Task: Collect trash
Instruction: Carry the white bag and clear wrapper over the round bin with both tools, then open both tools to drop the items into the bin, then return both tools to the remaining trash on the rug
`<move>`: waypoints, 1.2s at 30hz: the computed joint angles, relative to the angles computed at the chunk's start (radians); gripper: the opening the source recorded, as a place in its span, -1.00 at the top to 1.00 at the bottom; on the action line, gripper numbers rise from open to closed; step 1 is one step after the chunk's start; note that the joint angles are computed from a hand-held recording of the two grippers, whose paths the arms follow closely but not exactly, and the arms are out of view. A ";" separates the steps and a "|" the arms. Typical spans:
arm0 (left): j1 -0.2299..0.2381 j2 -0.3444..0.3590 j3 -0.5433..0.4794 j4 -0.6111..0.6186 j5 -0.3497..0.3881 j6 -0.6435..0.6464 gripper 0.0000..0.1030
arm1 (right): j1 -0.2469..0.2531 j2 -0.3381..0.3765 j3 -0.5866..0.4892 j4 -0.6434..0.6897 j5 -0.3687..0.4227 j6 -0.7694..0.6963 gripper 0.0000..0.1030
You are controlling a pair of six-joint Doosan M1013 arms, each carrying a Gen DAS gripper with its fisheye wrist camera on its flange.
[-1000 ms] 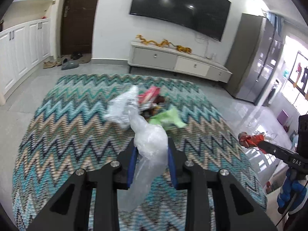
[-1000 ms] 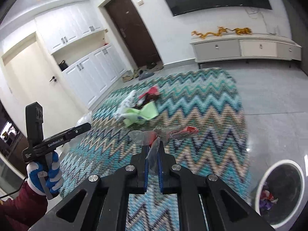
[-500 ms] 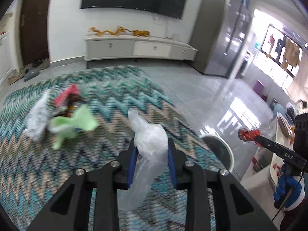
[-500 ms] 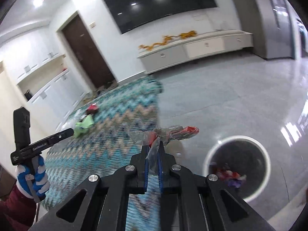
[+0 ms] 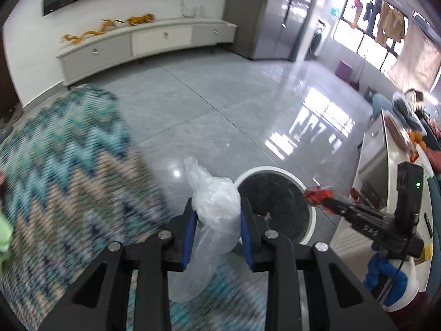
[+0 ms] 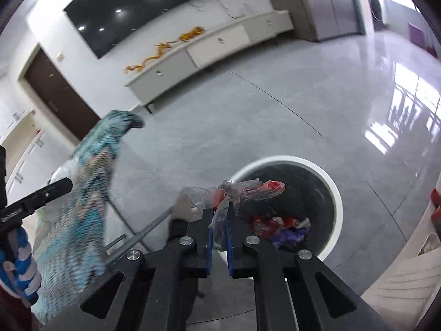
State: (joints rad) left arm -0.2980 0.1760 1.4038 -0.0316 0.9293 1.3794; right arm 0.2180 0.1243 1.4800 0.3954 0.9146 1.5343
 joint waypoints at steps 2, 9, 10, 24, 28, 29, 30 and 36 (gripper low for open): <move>-0.014 0.039 -0.035 -0.013 0.023 0.015 0.46 | -0.012 0.013 -0.001 -0.008 0.006 0.012 0.84; -0.054 0.131 -0.116 -0.034 0.064 0.029 0.44 | -0.028 0.056 -0.023 -0.042 0.038 0.023 0.84; -0.058 0.144 -0.127 -0.044 0.071 0.033 0.44 | -0.027 0.060 -0.029 -0.056 0.043 0.031 0.84; -0.072 0.176 -0.166 -0.120 0.078 0.038 -0.28 | -0.023 0.056 -0.038 -0.175 0.046 0.109 -0.01; -0.071 0.149 -0.144 -0.100 0.059 0.018 -0.28 | -0.017 0.051 -0.038 -0.184 0.038 0.113 -0.01; -0.068 0.141 -0.137 -0.095 0.054 0.011 -0.28 | -0.014 0.049 -0.037 -0.185 0.036 0.114 -0.01; -0.067 0.130 -0.126 -0.086 0.047 0.002 -0.28 | -0.012 0.044 -0.035 -0.180 0.031 0.109 -0.01; -0.054 0.050 -0.049 -0.011 0.002 -0.057 -0.28 | 0.004 0.025 -0.037 -0.153 0.015 0.088 -0.01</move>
State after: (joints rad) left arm -0.3519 0.2255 1.3550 -0.0423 0.9312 1.3226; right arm 0.2221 0.1497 1.4435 0.2425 0.9301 1.6219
